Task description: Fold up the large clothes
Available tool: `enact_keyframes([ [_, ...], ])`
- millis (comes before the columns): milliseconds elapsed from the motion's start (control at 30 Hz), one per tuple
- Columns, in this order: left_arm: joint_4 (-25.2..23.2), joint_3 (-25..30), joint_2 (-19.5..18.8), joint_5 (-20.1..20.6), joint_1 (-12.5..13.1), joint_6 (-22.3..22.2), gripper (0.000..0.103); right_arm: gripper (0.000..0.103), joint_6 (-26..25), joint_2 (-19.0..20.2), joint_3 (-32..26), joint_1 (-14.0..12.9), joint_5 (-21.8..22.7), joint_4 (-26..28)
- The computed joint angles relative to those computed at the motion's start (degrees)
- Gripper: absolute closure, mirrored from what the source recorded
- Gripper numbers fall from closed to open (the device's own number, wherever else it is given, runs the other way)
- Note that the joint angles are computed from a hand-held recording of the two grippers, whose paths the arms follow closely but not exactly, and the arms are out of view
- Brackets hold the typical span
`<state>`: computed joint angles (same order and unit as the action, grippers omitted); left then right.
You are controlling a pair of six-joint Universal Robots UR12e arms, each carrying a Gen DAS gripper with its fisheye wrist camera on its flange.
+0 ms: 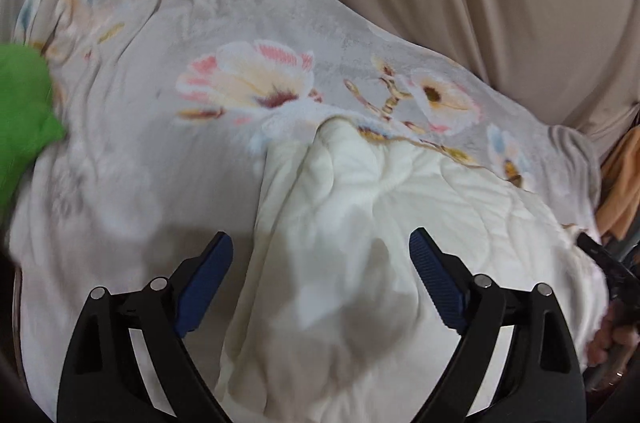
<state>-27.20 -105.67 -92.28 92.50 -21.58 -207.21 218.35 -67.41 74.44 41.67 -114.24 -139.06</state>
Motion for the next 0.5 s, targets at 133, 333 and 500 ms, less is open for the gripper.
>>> enact_keyframes([
  [133, -1.3, -3.8, 3.3, 0.7, 0.1, -1.6, 0.014, 0.093, -4.5, 6.5, -9.8, 0.4, 4.4, 4.6],
  [333, -1.7, -8.0, 4.5, -3.3, 1.3, -6.0, 0.007, 0.1, -4.1, 11.9, -15.9, -1.6, 11.6, 11.1],
  [500, 1.5, -7.2, 2.4, -4.1, 1.1, -7.0, 0.005, 0.101, -4.6, 12.2, -14.3, -1.2, 10.8, 8.2],
])
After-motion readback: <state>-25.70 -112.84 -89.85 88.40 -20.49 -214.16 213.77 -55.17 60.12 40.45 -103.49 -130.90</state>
